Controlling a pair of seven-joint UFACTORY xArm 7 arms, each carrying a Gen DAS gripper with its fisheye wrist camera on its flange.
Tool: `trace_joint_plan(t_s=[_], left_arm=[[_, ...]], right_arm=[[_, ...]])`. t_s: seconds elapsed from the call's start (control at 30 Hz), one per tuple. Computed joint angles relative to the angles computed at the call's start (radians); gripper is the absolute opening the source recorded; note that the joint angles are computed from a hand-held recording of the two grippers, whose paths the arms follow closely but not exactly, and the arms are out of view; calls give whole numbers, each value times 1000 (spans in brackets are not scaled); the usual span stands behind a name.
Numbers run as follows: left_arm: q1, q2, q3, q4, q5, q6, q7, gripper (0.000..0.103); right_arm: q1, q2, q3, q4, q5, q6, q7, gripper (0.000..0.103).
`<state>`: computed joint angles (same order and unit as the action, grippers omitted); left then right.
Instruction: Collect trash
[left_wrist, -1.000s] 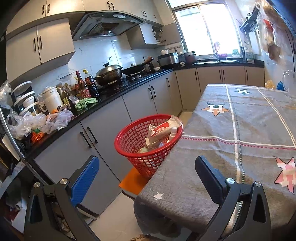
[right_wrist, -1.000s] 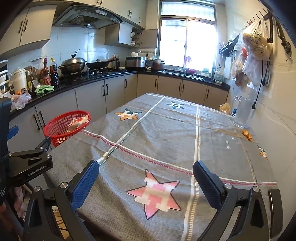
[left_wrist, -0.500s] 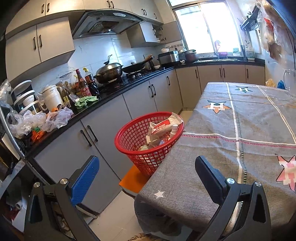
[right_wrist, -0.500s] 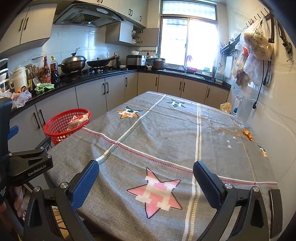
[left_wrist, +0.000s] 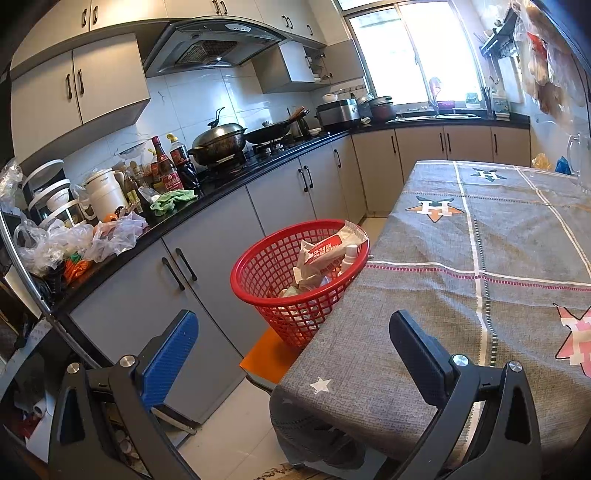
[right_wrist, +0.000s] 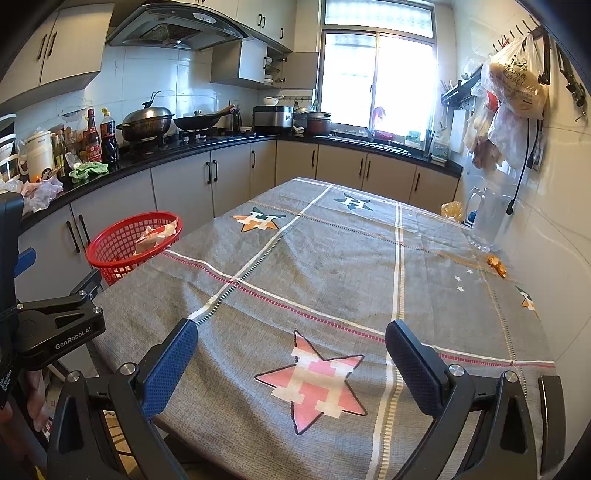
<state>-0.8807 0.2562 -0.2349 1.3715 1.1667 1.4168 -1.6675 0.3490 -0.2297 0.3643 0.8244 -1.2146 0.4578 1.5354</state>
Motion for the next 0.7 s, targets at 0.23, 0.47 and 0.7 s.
trace_joint_plan(t_s=[0.23,0.47,0.7], left_arm=[[2,4,3,4,-3,-1,4,103],[3,3,3,1,-3,-2,4,103],[5,3,3,-3,-4,-8,3,103]], right_arm=[[1,1,0,-1,5,1,-4,103],[1,0,-1,-1,6,0,-5,103],[0,5,-3,-1,1,-2,-1,103]])
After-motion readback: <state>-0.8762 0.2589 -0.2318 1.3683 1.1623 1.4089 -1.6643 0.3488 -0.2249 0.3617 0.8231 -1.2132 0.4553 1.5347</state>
